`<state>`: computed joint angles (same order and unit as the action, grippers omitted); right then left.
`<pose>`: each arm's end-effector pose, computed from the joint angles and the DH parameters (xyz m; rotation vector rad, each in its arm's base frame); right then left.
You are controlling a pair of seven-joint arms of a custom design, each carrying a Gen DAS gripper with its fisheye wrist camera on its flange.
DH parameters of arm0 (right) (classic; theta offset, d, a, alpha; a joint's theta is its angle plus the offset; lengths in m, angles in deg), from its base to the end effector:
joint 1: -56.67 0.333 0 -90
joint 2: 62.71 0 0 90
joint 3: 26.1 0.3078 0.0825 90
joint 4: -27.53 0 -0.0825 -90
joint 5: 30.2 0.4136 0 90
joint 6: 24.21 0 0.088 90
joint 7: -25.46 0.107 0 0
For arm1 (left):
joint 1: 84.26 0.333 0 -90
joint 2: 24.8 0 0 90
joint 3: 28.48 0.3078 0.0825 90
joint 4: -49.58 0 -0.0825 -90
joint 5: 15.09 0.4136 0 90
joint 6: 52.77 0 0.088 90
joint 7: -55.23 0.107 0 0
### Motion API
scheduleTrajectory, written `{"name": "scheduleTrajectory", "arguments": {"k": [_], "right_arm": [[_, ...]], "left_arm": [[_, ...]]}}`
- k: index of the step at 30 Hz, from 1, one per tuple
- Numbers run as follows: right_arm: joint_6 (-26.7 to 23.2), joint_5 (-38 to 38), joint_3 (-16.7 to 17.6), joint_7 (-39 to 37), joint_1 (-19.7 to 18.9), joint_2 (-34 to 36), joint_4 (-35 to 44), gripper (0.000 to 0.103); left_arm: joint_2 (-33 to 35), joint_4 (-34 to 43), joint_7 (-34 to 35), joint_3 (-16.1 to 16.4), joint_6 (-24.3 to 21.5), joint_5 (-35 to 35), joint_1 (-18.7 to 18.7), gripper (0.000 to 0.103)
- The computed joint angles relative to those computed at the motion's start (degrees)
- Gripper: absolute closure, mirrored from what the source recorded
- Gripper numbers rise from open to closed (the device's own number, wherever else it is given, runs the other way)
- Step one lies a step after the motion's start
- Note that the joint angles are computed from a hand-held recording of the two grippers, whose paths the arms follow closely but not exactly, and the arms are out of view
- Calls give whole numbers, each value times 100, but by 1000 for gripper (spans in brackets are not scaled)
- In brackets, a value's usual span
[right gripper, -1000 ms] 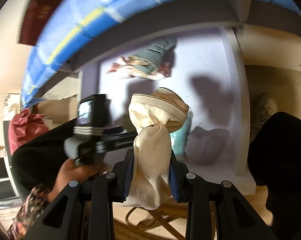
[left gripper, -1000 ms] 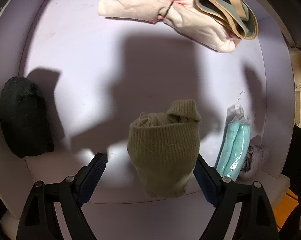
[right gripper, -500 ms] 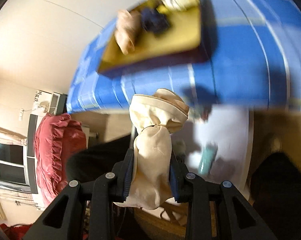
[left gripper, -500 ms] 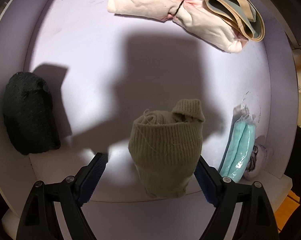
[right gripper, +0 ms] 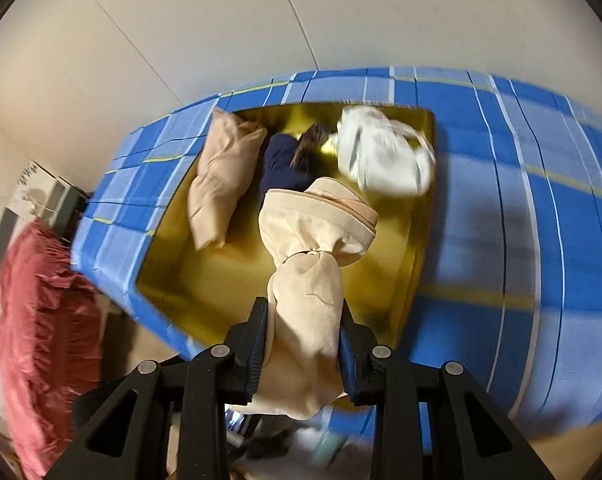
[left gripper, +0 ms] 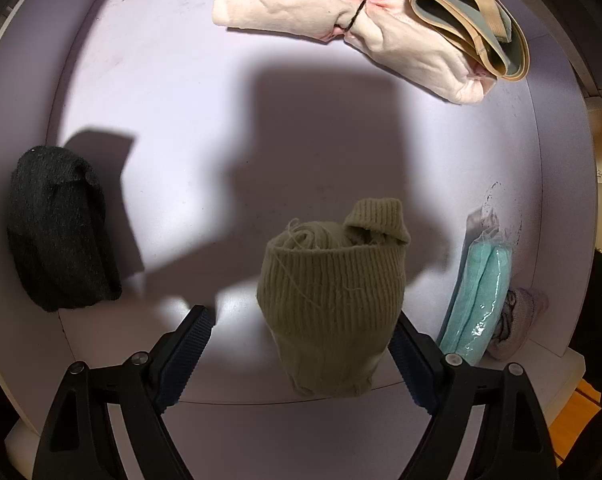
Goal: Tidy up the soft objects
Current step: 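Lower the cream bundle into the gold box and open the right gripper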
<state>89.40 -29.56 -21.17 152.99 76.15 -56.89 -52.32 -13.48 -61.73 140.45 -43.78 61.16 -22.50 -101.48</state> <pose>0.5905 0.2650 0.6913 -1.6491 2.0874 -0.1348 0.5080 -0.3288 0.3510 1.5904 -2.4568 -0.0838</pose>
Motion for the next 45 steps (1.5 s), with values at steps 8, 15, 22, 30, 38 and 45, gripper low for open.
{"name": "scheduleTrajectory", "arguments": {"k": [8, 15, 22, 30, 38, 45], "right_arm": [[-764, -355, -173, -423, 107, 1739, 2200, 71], [-1400, -515, -424, -483, 211, 2864, 3636, 71], [-341, -788, -445, -312, 338, 1768, 1974, 55], [-473, -690, -228, -487, 312, 1597, 1695, 78], [-627, -1367, -562, 261, 445, 1930, 1931, 84], [420, -1313, -352, 302, 334, 1034, 620, 84]], "left_arm": [[69, 69, -72, 3, -26, 190, -47, 16], [125, 127, -166, 9, -10, 94, -22, 16], [142, 136, -169, 25, -14, 34, 22, 16], [85, 63, -119, 59, 23, -209, 152, 18], [-51, -44, 47, 71, 104, -368, 233, 21], [-50, -40, 149, 82, 70, -337, 235, 23]]}}
